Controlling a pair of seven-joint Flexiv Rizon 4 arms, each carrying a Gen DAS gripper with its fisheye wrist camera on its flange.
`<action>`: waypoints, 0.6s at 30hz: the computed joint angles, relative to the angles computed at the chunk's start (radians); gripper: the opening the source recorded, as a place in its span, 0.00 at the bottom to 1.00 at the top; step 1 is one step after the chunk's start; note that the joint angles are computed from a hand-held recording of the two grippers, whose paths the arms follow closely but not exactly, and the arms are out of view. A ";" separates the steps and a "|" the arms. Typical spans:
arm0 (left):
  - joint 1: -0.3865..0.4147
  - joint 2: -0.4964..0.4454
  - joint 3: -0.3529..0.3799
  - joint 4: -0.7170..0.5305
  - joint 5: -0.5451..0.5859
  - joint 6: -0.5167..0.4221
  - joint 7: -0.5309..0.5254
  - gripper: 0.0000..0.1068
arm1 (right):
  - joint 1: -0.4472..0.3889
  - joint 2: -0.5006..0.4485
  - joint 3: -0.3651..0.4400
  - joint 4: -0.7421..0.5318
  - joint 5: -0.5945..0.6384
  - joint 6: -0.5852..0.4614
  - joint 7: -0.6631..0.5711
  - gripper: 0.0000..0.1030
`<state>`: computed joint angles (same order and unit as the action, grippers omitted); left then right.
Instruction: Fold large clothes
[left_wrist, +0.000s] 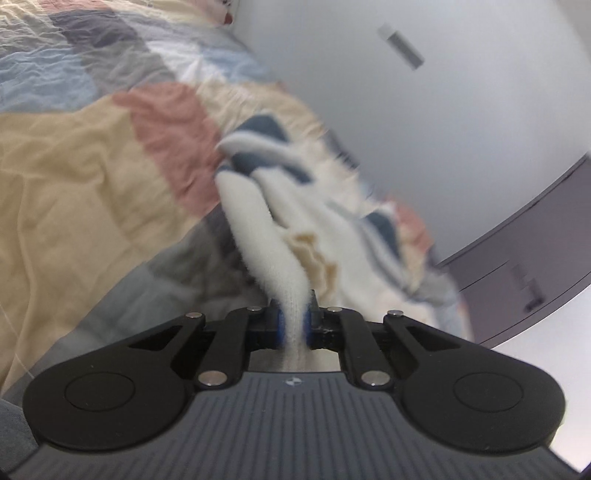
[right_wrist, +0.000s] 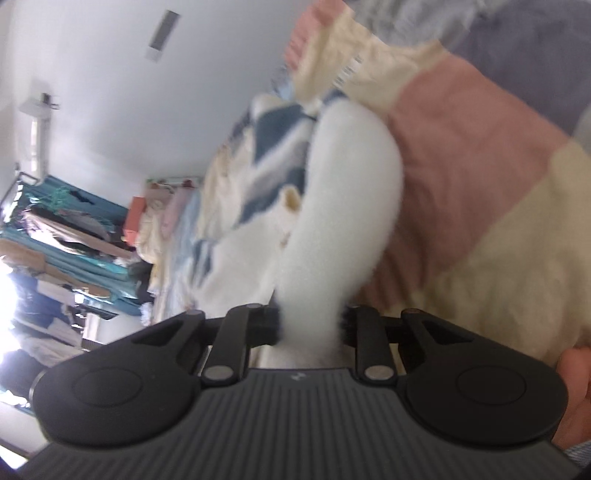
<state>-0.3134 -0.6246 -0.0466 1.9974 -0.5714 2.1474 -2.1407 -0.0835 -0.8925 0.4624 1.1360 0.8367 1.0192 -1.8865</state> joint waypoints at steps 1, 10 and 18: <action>0.012 0.013 -0.010 0.012 0.014 0.020 -0.020 0.10 | -0.019 0.001 0.019 -0.005 0.016 -0.013 -0.020 0.21; 0.022 0.136 -0.031 0.119 0.073 0.204 -0.132 0.09 | -0.181 0.038 0.125 -0.034 0.258 -0.221 -0.212 0.21; -0.045 0.261 -0.043 0.200 0.018 0.327 -0.089 0.09 | -0.294 0.157 0.122 0.049 0.407 -0.383 -0.361 0.21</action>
